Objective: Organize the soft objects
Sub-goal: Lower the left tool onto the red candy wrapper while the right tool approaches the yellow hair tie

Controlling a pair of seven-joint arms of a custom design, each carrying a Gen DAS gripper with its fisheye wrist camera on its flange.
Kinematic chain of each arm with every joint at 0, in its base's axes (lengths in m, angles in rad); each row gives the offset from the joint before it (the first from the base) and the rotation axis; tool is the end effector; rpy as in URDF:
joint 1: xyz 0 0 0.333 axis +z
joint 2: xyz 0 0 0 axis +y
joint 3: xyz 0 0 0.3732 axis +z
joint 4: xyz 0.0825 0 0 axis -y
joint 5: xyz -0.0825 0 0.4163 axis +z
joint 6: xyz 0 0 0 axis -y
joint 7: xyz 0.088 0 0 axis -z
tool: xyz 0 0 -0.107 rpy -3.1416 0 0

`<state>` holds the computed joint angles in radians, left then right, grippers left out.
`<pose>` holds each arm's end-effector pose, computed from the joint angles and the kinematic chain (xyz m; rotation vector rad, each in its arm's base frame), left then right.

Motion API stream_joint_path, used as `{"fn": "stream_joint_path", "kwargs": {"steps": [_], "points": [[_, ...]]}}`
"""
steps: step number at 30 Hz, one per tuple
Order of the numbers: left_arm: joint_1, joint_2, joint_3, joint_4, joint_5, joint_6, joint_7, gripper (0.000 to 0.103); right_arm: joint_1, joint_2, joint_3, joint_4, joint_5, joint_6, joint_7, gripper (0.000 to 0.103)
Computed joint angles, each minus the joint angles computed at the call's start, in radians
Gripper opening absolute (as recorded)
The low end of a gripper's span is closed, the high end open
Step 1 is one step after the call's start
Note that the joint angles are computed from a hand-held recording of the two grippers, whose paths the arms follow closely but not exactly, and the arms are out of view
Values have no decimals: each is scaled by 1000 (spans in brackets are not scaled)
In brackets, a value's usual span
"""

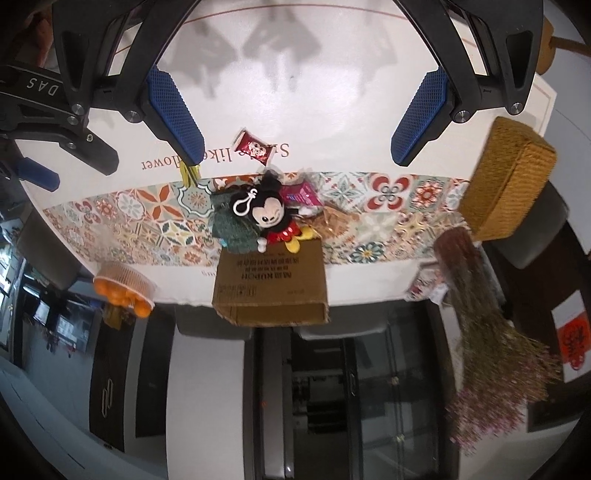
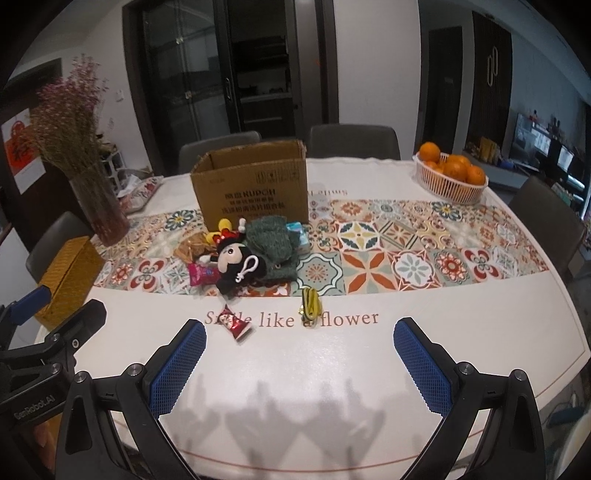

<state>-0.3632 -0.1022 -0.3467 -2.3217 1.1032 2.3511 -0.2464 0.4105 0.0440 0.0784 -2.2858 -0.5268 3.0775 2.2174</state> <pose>0.4101 -0.3393 0.4357 -1.9284 1.3762 -0.5988 0.4996 0.3114 0.4492 -2.0029 1.3951 -0.4796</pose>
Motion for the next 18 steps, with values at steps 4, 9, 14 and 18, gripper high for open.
{"fn": "stream_joint_path", "kwargs": {"steps": [4, 9, 14, 18], "points": [[35, 45, 45, 14, -11, 119, 70, 102, 11, 66, 1, 70, 57, -57, -26, 103], [69, 110, 87, 35, -4, 231, 169, 99, 41, 138, -20, 147, 100, -120, -44, 103], [84, 169, 121, 54, 14, 320, 250, 95, 48, 206, -21, 203, 175, -134, -94, 103], [82, 211, 148, 71, 76, 391, 262, 93, 11, 257, 21, 239, 289, -131, -215, 101]]}}
